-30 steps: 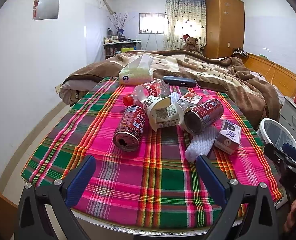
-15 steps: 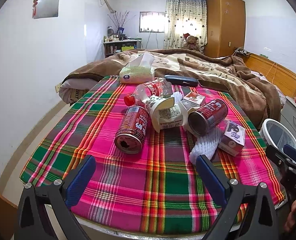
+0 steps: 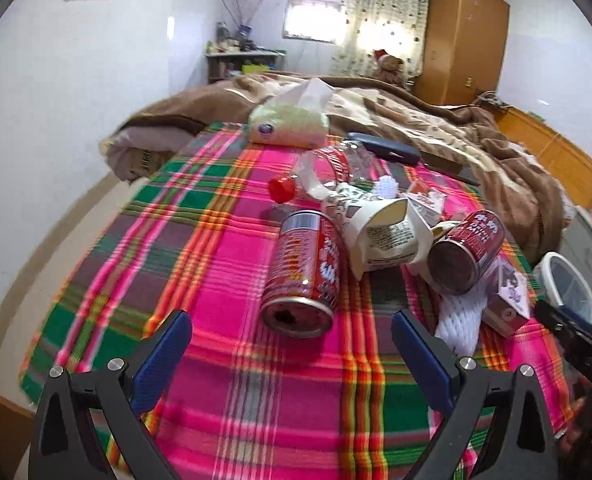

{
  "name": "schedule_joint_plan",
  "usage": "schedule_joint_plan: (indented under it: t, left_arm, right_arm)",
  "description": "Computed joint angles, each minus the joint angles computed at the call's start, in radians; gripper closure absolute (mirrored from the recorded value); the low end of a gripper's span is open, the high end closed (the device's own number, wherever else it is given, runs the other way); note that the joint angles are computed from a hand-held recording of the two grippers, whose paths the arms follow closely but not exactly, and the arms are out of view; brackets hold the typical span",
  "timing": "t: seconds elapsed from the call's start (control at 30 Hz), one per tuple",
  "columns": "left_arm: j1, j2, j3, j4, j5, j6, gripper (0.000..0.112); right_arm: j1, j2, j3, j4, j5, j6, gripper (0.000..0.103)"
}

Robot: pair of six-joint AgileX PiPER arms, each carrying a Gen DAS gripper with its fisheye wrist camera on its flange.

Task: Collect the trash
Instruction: 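Grasp the red can with the left tool while the right tool grasps the purple carton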

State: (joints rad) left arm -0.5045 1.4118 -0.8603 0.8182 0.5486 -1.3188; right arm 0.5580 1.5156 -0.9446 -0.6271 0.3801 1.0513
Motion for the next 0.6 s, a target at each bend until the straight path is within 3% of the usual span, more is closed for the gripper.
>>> schedule_joint_plan:
  t: [0.33, 0.6]
  left_arm:
    - [0.141, 0.081, -0.09, -0.294, -0.1, 0.345, 0.011]
    - [0.205, 0.19, -0.205, -0.466, -0.072, 0.562, 0.011]
  right_arm:
    - [0.003, 0.115, -0.148, 0.138, 0.068, -0.1, 0.022]
    - [0.029, 0.209, -0.275, 0.136, 0.217, -0.109, 0.022]
